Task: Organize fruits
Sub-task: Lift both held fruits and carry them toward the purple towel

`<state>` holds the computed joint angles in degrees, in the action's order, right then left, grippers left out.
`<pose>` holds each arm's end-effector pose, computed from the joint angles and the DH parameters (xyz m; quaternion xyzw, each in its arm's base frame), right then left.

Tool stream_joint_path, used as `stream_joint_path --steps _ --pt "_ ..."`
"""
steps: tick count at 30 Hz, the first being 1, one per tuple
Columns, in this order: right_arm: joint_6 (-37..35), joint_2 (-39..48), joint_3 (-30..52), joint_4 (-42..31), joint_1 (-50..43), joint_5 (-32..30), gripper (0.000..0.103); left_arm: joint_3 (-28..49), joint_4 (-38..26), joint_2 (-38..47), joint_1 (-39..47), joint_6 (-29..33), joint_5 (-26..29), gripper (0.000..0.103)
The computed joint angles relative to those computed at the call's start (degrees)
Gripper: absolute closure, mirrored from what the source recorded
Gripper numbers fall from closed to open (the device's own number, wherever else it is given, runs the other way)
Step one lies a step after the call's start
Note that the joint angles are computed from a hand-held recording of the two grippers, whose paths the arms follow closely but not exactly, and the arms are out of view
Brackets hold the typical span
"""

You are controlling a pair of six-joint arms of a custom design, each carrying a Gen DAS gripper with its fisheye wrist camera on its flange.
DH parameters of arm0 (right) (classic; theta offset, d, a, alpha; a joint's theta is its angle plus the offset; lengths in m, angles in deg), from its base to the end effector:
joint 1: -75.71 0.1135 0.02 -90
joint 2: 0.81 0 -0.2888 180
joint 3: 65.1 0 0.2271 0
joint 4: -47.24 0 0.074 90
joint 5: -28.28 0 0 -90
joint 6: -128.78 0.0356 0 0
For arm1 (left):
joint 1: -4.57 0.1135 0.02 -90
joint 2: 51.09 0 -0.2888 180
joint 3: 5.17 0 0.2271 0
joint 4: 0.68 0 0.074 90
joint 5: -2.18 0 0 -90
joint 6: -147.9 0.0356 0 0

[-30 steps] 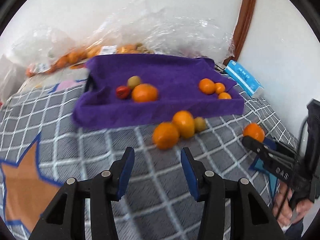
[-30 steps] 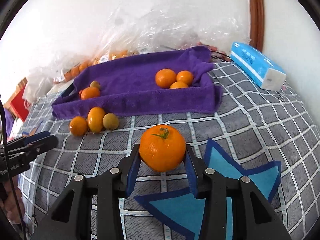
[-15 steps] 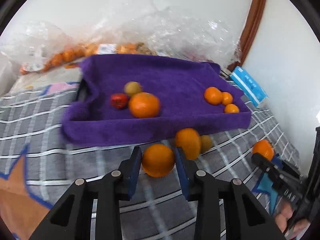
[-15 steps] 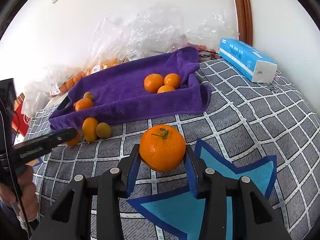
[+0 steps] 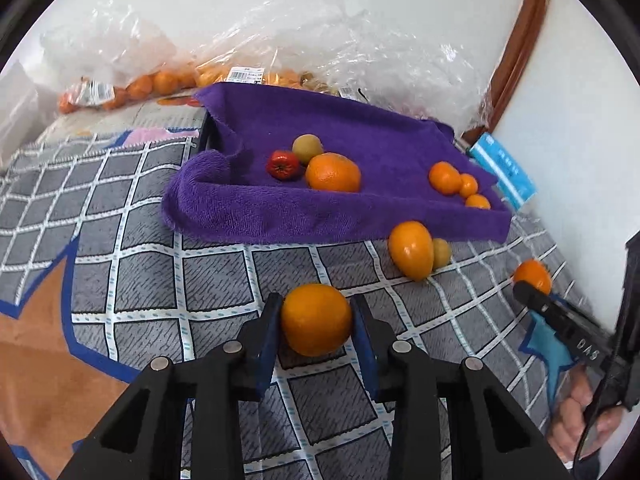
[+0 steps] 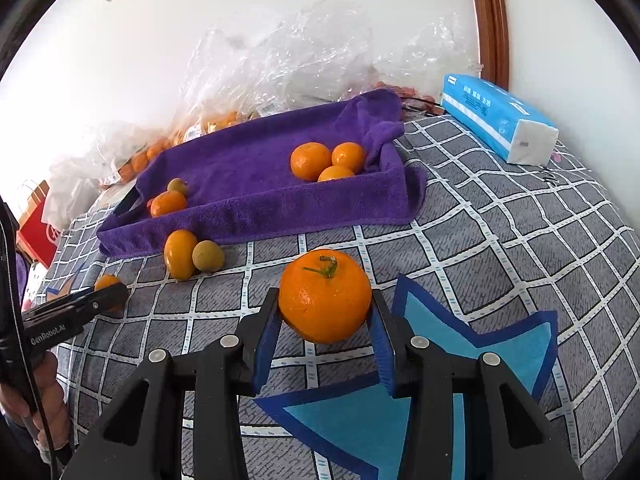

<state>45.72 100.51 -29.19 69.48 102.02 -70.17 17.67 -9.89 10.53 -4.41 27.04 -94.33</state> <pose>0.2225 0.1159 0.1155 -0.1828 0.8972 0.1782 0.3604 0.1320 -0.0168 0.1441 -0.1969 0.9112 -0.0721 0.3545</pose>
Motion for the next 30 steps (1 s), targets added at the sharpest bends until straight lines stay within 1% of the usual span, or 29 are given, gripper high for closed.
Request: stream_joint_path --steps 3,6,10,14,16,19,23,25,26,28,30 --pt "-0.2 0.1 0.2 -0.5 0.3 0.4 0.061 -0.4 1.2 0.5 0.3 -0.8 -0.1 0.071" --pt "-0.8 0.1 0.9 -2.0 1.4 1.4 0.061 -1.4 2.8 -0.1 1.7 -1.0 1.4 0.071" --pt "-1.8 0.2 2.0 -4.0 3.2 3.4 0.061 -2.7 2.7 -3.3 3.0 -1.5 2.0 0.071" --pt "-2.1 0.3 2.1 -4.3 4.2 5.0 0.061 -3.3 3.4 -3.6 4.7 -2.0 3.5 0.071" --pt "-2.3 0.2 2.1 -4.3 4.9 6.3 0.062 -3.2 3.2 -3.7 4.0 -2.4 2.9 0.071" --pt "-2.6 0.3 2.4 -4.8 5.3 6.9 0.062 -2.5 0.9 -5.2 2.2 -2.9 0.7 0.071" --pt "-1.9 -0.1 1.6 -3.8 3.9 5.4 0.061 -2.8 -1.8 -10.4 2.5 -3.2 -0.3 0.071" --pt "-1.1 0.3 2.3 -4.8 3.6 6.1 0.061 -2.9 -3.1 -13.2 2.9 -3.2 -0.6 0.071" --pt "-1.0 0.3 2.4 -5.0 3.6 6.3 0.061 -2.9 -4.0 -14.8 2.4 -3.4 -1.6 0.071" --pt "-0.9 0.0 1.9 -4.1 3.8 6.6 0.061 -2.7 -5.8 -17.8 2.0 -3.7 -2.8 0.071" --pt "-1.2 -0.3 1.4 -3.3 3.7 6.1 0.061 -2.7 -7.6 -21.5 2.2 -3.6 -2.5 0.071"
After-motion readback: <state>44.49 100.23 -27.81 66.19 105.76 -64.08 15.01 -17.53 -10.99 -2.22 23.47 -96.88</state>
